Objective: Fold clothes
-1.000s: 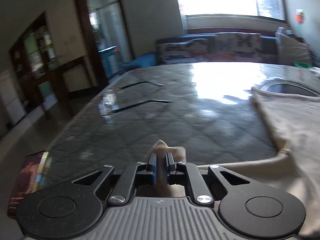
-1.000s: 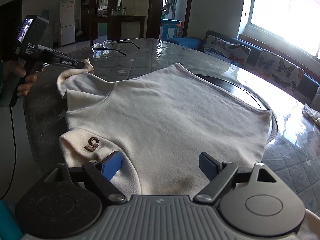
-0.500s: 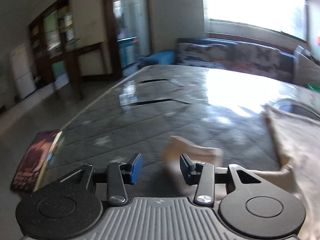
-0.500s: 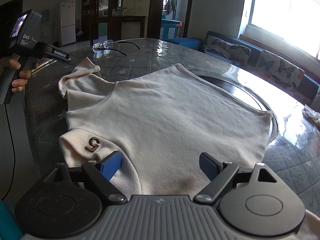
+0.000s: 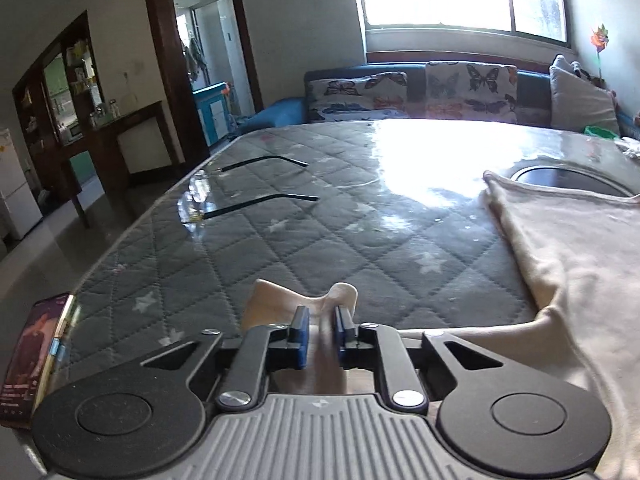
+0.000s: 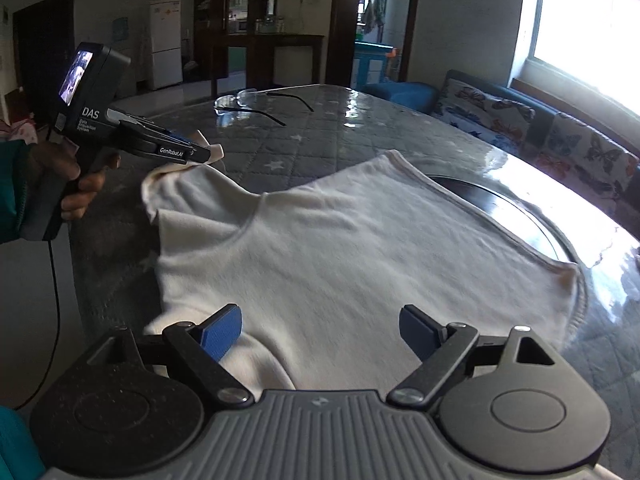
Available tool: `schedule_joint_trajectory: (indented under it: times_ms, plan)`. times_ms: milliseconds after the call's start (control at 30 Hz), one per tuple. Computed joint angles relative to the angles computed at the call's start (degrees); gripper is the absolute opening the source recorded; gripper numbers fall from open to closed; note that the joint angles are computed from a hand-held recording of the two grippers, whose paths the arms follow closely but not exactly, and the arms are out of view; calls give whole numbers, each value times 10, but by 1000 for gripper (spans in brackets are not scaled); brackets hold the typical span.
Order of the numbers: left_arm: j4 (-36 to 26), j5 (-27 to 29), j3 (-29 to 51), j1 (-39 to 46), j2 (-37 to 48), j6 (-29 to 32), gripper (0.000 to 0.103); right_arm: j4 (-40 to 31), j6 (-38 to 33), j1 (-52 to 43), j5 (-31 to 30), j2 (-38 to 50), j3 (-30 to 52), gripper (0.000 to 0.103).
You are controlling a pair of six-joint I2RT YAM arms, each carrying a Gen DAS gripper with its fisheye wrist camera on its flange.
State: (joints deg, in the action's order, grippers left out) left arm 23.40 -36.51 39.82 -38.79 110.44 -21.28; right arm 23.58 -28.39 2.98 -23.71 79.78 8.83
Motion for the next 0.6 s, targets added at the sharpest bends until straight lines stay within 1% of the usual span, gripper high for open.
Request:
schedule_joint_trajectory:
  times_ms: [133, 267, 367, 467, 533, 600]
  plan:
    - [0, -34, -5, 7, -2, 5, 10, 7, 12, 33, 7, 41, 22, 88]
    - [-20, -57, -12, 26, -5, -17, 10, 3, 3, 57, 21, 57, 27, 88]
    - [-28, -61, -27, 45, -11, -30, 10, -9, -11, 70, 30, 53, 27, 88]
    - [-35, -53, -46, 56, -31, -51, 10, -21, -12, 78, 32, 41, 33, 88]
    - [-38, -53, -58, 47, -54, -57, 11, -24, -8, 88, 33, 36, 37, 88]
    - [-28, -41, -70, 31, -78, -48, 12, -27, -4, 97, 33, 31, 42, 88]
